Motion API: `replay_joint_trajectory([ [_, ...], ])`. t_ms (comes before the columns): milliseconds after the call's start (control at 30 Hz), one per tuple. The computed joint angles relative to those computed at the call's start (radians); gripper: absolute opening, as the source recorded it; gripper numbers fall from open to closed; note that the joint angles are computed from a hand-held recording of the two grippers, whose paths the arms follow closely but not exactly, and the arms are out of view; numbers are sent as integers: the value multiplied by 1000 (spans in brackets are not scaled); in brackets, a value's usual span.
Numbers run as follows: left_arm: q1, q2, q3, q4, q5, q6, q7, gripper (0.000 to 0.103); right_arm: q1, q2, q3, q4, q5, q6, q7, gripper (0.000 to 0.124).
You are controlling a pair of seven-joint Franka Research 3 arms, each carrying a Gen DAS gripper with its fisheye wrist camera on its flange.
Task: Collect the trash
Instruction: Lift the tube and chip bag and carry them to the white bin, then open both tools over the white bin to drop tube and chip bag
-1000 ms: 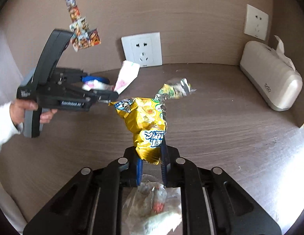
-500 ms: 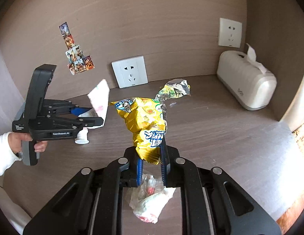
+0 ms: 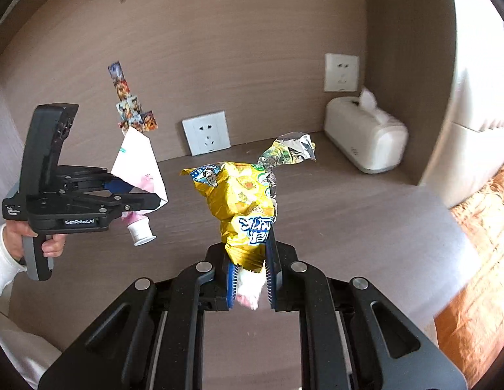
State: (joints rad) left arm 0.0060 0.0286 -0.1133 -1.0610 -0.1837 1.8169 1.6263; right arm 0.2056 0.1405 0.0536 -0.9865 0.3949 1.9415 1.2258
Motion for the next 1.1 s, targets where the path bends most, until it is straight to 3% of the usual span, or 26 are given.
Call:
replay_joint_trajectory([
  [233, -76, 47, -65, 88, -71, -26, 23, 34, -37, -217, -44, -280, -22, 73, 47, 16],
  [633, -285, 222, -179, 164, -36, -56, 24, 34, -156, -481, -117, -673, -133, 35, 151, 16],
  [833, -361, 290, -204, 74, -21, -9, -8, 34, -212, -507, -149, -837, -148, 44, 150, 16],
  [1033, -393, 347, -215, -77, -6, 96, -7, 35, -248, -455, -174, -969, -125, 88, 93, 16],
  [1100, -395, 382, -218, -112, -5, 122, -1, 21, -257, -430, -186, -1020, -98, 116, 67, 16],
])
